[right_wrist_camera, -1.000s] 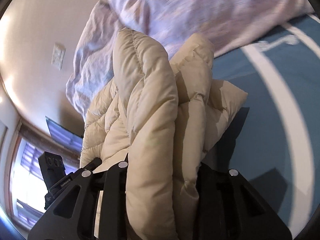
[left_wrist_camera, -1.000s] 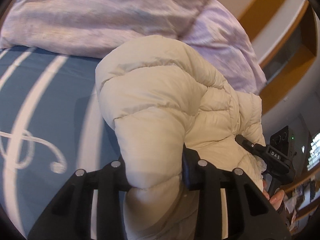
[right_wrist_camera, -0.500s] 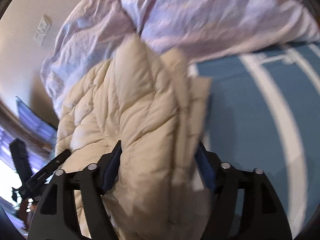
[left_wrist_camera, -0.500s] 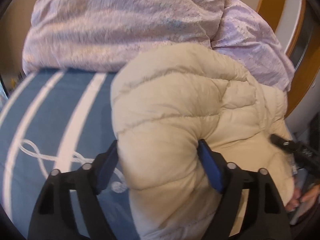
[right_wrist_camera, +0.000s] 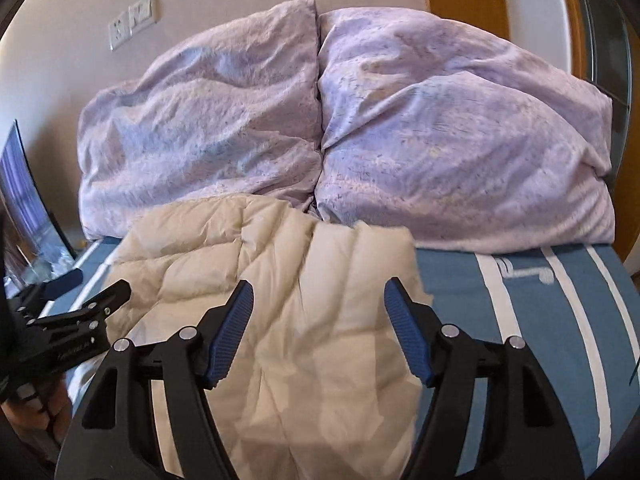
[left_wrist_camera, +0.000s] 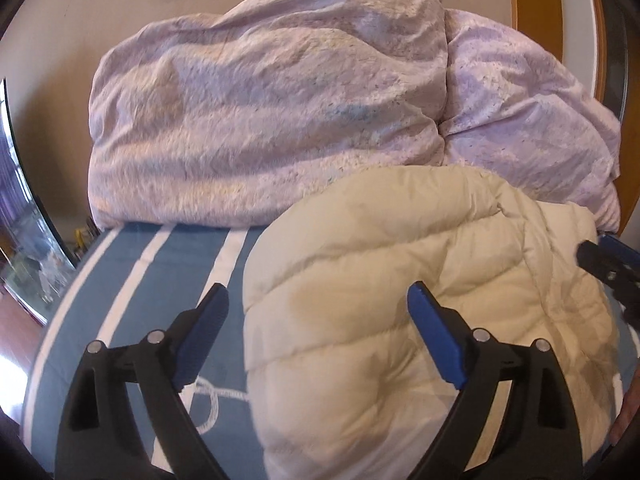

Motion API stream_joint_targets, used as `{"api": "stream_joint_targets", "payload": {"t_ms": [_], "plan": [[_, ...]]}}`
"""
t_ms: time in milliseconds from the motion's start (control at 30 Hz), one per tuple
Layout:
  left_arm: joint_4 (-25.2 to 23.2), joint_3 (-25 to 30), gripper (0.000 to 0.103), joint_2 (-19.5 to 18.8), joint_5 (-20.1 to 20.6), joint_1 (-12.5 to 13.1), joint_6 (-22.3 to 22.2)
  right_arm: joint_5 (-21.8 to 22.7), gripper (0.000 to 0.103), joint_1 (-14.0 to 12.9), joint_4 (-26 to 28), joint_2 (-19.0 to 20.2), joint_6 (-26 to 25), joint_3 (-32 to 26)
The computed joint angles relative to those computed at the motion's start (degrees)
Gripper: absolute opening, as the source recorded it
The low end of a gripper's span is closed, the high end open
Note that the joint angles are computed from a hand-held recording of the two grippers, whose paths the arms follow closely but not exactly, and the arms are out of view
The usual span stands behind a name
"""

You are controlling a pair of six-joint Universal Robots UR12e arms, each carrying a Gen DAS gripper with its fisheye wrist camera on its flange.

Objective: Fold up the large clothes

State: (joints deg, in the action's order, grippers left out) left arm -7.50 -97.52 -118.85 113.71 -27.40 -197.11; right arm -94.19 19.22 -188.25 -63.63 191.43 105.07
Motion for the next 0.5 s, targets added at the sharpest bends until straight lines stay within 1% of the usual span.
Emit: {"api": "stream_joint_targets", "payload": {"t_ms": [100, 167, 233, 267, 367, 500], "plan": [[-0.37, 2.01, 0.090, -1.44, 2.81, -0.80, 1.71, -1.74, 0.069, 0.20, 1.65, 0.78, 0.17, -1.14], [-1.07, 3.56, 0.090, -2.82, 5.10, -1.36, 3.45, -2.77, 0.069, 0.13, 4.40, 1.24, 0.65, -1.66], [-1.82, 4.45, 0.091, -3.94, 6.20, -1.63, 4.45, -2.72, 0.069, -0.16, 6.90, 1.86, 1.13, -1.88], [-1.47, 4.53, 0.093, -4.42, 6.05, -1.63, 4.73, -2.70, 0.069, -0.22, 6.84, 2.10, 0.99, -1.70], [1.05, 4.13, 0.093, -5.22, 5.12, -1.54, 4.33, -2.86, 0.069, -0.35, 6.13, 2.42, 0.96, -1.07], [0.97, 4.36, 0.095, -5.73, 4.08, -1.23, 3.50, -3.41, 0.070, -0.29, 6.68, 2.81, 1.76, -1.19]]}}
